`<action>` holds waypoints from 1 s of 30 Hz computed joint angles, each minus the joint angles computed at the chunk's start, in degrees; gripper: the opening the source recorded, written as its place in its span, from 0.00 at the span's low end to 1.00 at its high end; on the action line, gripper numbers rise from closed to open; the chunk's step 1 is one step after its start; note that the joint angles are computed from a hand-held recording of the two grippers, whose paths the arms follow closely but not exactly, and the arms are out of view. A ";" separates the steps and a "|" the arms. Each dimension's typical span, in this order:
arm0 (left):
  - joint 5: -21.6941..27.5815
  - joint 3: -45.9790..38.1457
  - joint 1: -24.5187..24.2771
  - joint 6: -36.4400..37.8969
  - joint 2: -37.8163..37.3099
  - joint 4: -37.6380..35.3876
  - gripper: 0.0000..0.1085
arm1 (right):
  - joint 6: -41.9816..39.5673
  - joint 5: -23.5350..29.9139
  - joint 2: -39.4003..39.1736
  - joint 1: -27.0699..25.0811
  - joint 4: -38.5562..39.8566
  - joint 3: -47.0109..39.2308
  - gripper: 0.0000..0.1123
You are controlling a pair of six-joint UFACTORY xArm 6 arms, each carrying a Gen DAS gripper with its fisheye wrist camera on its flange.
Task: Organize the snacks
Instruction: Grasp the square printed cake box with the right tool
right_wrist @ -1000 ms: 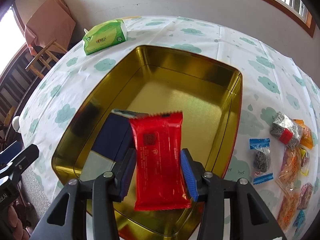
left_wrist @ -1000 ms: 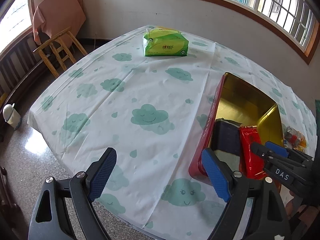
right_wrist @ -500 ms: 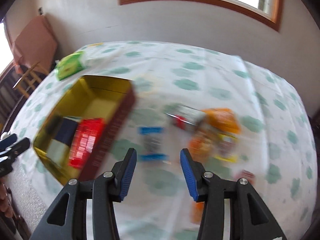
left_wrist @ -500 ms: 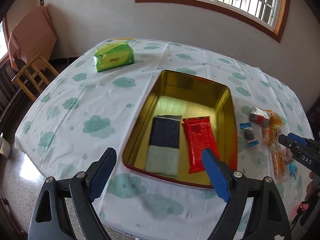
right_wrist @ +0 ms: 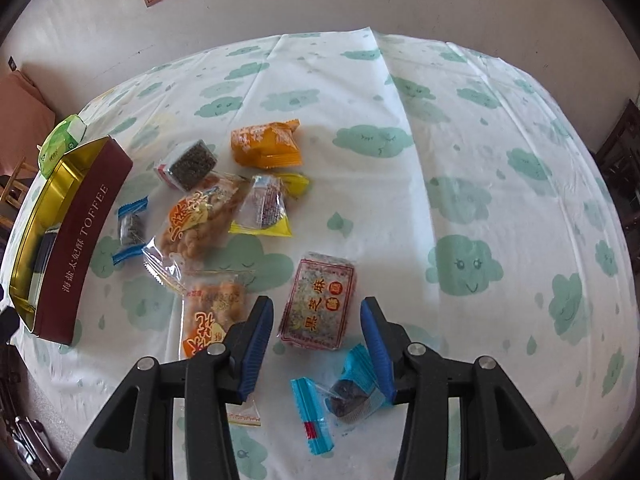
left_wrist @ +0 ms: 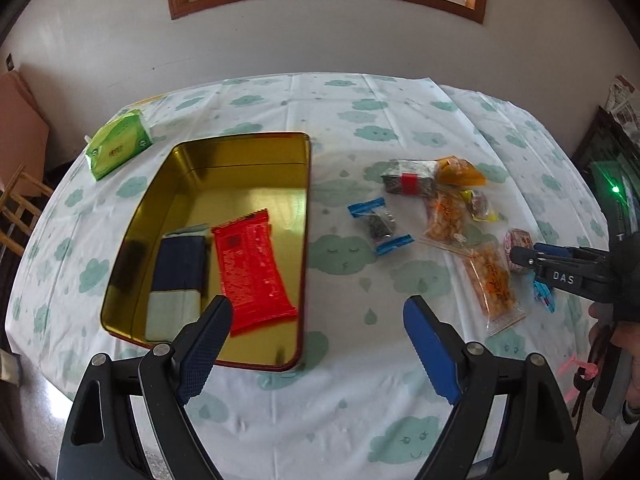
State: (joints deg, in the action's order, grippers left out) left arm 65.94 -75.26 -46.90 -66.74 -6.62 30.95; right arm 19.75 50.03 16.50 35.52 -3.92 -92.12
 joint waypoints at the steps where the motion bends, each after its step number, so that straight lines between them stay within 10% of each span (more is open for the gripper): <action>1: 0.06 -1.01 -0.16 0.41 1.14 -0.41 0.78 | -0.22 -0.27 0.41 -0.06 0.24 -0.15 0.41; 30: -2.68 -17.75 -0.32 9.87 19.28 -8.96 0.78 | 1.11 -10.45 -1.84 -3.76 -11.67 6.88 0.27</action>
State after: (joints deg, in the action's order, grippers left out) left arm 63.26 -93.01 -47.22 -56.87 12.66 21.99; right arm 20.86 39.58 14.66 31.76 -15.59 -85.24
